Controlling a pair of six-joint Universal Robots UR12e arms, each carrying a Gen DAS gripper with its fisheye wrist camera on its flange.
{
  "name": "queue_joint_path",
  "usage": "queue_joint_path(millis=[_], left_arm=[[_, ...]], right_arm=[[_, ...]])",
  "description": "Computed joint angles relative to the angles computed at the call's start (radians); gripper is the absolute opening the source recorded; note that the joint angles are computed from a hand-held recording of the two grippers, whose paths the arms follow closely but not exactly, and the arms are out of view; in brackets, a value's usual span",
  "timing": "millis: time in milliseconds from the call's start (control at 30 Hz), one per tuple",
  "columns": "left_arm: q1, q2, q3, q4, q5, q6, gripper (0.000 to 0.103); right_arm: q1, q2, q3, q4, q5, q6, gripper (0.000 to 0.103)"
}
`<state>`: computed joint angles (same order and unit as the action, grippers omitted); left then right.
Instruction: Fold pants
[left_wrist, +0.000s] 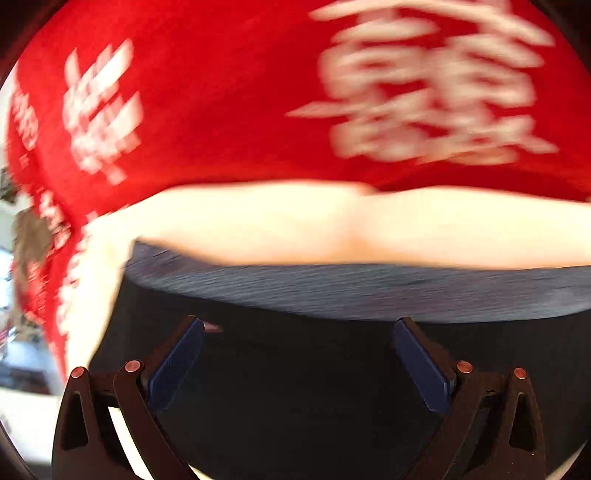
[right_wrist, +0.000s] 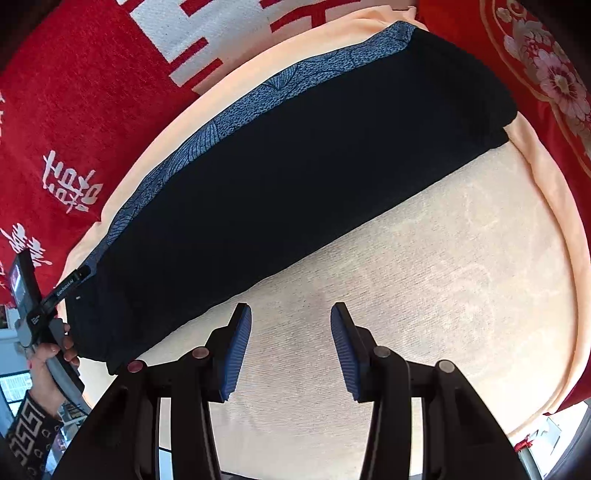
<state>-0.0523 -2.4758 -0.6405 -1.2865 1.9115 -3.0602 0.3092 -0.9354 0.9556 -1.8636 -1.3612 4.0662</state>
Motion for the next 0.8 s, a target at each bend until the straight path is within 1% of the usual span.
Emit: queue_joint_path(millis=[33,67,100,133,167,200,300,367,433,467,533,600,700,800], left_arm=[[0.013,-0.003,-0.003,-0.024,0.033,-0.018,0.103],[0.021,-0.006,-0.004,-0.05,0.048,-0.041,0.103],[0.036,-0.005,-0.006,-0.079,0.032,-0.067,0.103],[0.054,0.011,-0.032,-0.086,-0.026,-0.109,0.103],[0.066,0.024,-0.053,-0.07,-0.072,-0.129,0.103],[0.071,0.033,-0.068,-0.059,-0.091,-0.129,0.103],[0.062,0.044,-0.09,-0.038,-0.06,-0.063,0.103],[0.056,0.041,-0.073,-0.076,-0.046,-0.052,0.103],[0.047,0.051,-0.074,-0.095,-0.043,-0.017,0.103],[0.042,0.064,-0.085,-0.095,-0.055,0.011,0.103],[0.033,0.092,-0.113,-0.079,-0.116,0.068,0.103],[0.02,0.117,-0.135,-0.064,-0.175,0.11,0.103],[-0.008,0.128,-0.137,-0.078,-0.26,0.155,0.103],[-0.042,0.124,-0.125,-0.094,-0.312,0.191,0.103]], right_arm=[[0.002,0.007,-0.011,0.006,0.001,-0.003,0.049],[0.006,0.013,-0.023,0.014,0.002,-0.007,0.049],[0.009,0.02,-0.037,0.025,0.002,-0.014,0.049],[0.012,0.028,-0.051,0.036,0.0,-0.021,0.049],[0.015,0.036,-0.068,0.05,-0.001,-0.029,0.049],[0.019,0.043,-0.084,0.063,-0.003,-0.035,0.049],[0.028,0.059,-0.123,0.094,-0.01,-0.04,0.049],[0.033,0.072,-0.149,0.104,-0.012,-0.034,0.049],[0.041,0.077,-0.164,0.103,-0.015,-0.017,0.05],[0.043,0.075,-0.163,0.098,-0.015,-0.004,0.053],[0.049,0.064,-0.148,0.079,-0.019,0.024,0.058],[0.054,0.053,-0.129,0.055,-0.025,0.048,0.06],[0.054,0.021,-0.065,-0.003,-0.026,0.102,0.064],[0.043,-0.018,0.017,-0.071,-0.012,0.15,0.064]])
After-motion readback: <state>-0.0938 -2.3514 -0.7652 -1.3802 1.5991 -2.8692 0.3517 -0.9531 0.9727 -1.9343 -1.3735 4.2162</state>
